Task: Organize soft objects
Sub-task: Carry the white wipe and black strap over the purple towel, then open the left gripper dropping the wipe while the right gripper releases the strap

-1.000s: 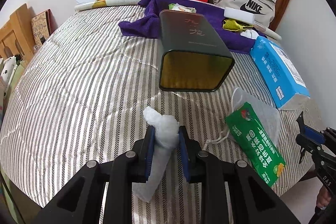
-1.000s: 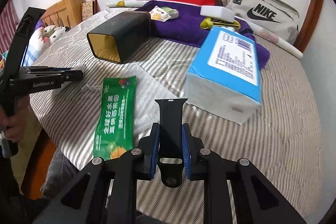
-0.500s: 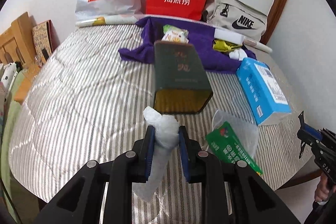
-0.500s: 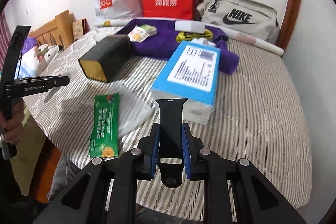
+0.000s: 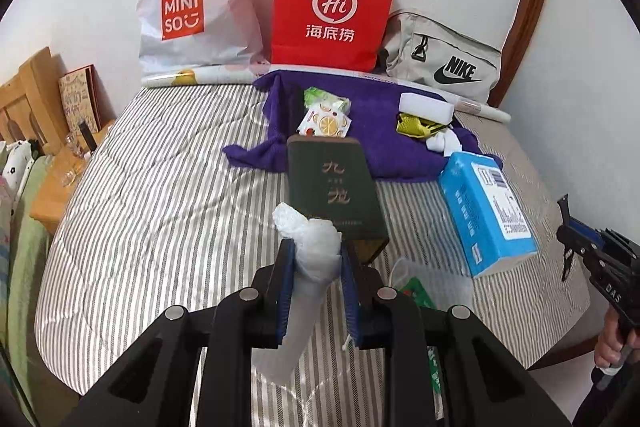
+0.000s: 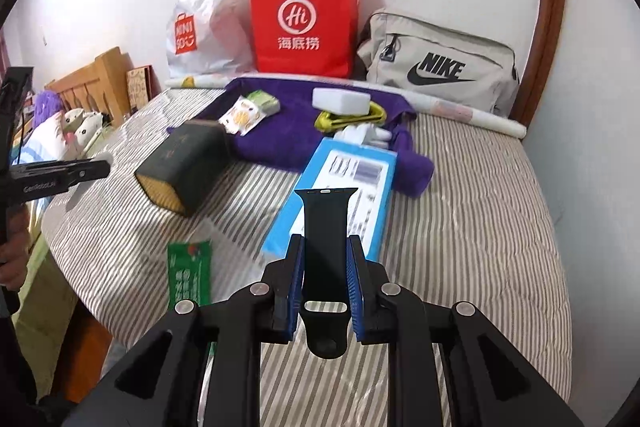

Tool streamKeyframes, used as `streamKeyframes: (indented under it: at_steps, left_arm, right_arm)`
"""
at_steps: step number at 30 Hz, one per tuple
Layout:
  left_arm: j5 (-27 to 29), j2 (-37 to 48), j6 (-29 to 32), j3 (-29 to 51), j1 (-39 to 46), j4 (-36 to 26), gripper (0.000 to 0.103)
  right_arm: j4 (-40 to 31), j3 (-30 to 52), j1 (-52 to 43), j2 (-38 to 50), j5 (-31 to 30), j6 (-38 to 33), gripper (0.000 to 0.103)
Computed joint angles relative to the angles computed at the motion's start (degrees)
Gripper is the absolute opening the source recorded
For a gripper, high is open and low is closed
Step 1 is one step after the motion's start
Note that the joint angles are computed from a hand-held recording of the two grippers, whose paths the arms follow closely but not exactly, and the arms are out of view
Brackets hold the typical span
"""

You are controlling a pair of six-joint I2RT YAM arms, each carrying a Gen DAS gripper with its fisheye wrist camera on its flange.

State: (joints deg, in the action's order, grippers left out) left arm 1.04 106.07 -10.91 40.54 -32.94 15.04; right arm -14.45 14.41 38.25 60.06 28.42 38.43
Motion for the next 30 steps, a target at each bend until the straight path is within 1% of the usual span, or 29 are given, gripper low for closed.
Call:
streamKeyframes:
  at_steps: [7,11,19,23,30]
  left_arm:
    - [-0.8,1.9,-0.1,5.7,-0.5,-3.4,0.022]
    - [0.5,4.4,-0.5,9.4,-0.1,-5.0,0.022]
    - [2.9,8.6,0.1,17.0,1.4,-8.2,0.022]
    - [3.9,12.3,0.9,22.7,1.9,-10.5,0.022]
    - [5.0,19.9,2.0,33.5,2.6,-14.8,0.022]
  right_arm:
    - [7.8,1.5,-11.7,4.1,-5.6,-9.6,0.020]
    - [11.7,3.7,-16.2,8.5,-7.9,-13.5,0.020]
    - [17.4,8.8,-21.3,17.1,-12.3,-17.9,0.020]
    - [20.3,12.7,-22.6,23.4,-14.5,-20.0,0.020]
    - [23.0,19.8,-24.7,32.6,-18.4,-22.0,0.020]
